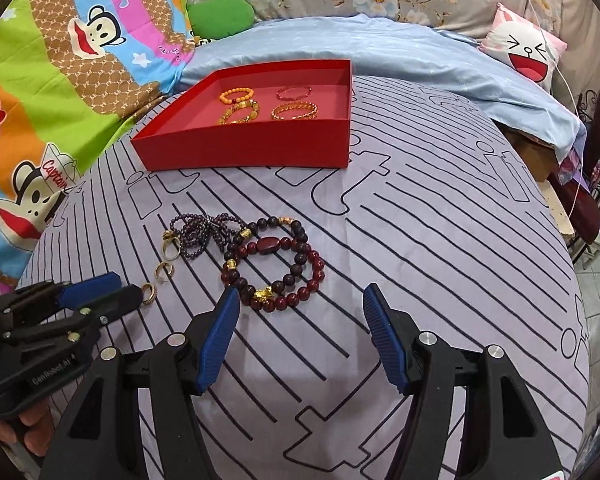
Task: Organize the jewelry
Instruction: 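Move both open tools back toward the remaining jewelry, then grasp a gold hoop earring with the left tool while the right tool grasps the dark red bead bracelet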
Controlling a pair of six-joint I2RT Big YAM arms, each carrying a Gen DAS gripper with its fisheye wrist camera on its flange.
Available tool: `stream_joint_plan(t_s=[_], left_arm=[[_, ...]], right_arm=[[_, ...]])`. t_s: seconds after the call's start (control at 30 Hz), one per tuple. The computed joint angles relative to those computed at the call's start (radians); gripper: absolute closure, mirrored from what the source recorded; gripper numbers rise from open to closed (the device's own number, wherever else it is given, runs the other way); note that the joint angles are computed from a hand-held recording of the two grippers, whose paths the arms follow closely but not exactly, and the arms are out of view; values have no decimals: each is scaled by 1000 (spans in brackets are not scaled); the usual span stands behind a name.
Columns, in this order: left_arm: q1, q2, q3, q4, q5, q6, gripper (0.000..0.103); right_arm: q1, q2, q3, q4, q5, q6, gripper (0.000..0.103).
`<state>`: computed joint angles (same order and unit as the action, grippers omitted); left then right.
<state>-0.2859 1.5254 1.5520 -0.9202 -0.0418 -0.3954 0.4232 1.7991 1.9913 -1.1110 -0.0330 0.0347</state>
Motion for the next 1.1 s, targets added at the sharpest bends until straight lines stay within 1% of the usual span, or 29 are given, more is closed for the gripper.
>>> stream_joint_plan(t_s=[0.23, 0.37, 0.63, 0.73, 0.83, 0.93, 1.0, 1.03, 1.1], left_arm=[[-10, 19, 13, -2, -18, 9, 70], [-9, 21, 13, 0, -12, 13, 79], [-9, 26, 18, -1, -33, 16, 80], [-7, 32, 25, -3, -43, 19, 82], [-3, 32, 26, -4, -34, 11, 83], [-3, 34, 31, -9, -37, 14, 83], [-1, 35, 32, -11, -31, 8, 83], [2, 35, 33, -10, -26, 5, 83], [6, 36, 34, -12, -21, 0, 83]], right_arm=[[-1, 1, 1, -5, -4, 6, 41], [0, 4, 3, -7, -6, 9, 41], [-5, 21, 19, -16, -19, 19, 41], [-6, 36, 39, -21, -20, 21, 41], [-6, 55, 66, -24, -17, 19, 42], [-6, 85, 107, -31, -11, 16, 46], [-6, 111, 143, -48, -12, 17, 54], [-7, 119, 151, -53, -14, 18, 56], [-8, 142, 181, -72, -22, 23, 63]])
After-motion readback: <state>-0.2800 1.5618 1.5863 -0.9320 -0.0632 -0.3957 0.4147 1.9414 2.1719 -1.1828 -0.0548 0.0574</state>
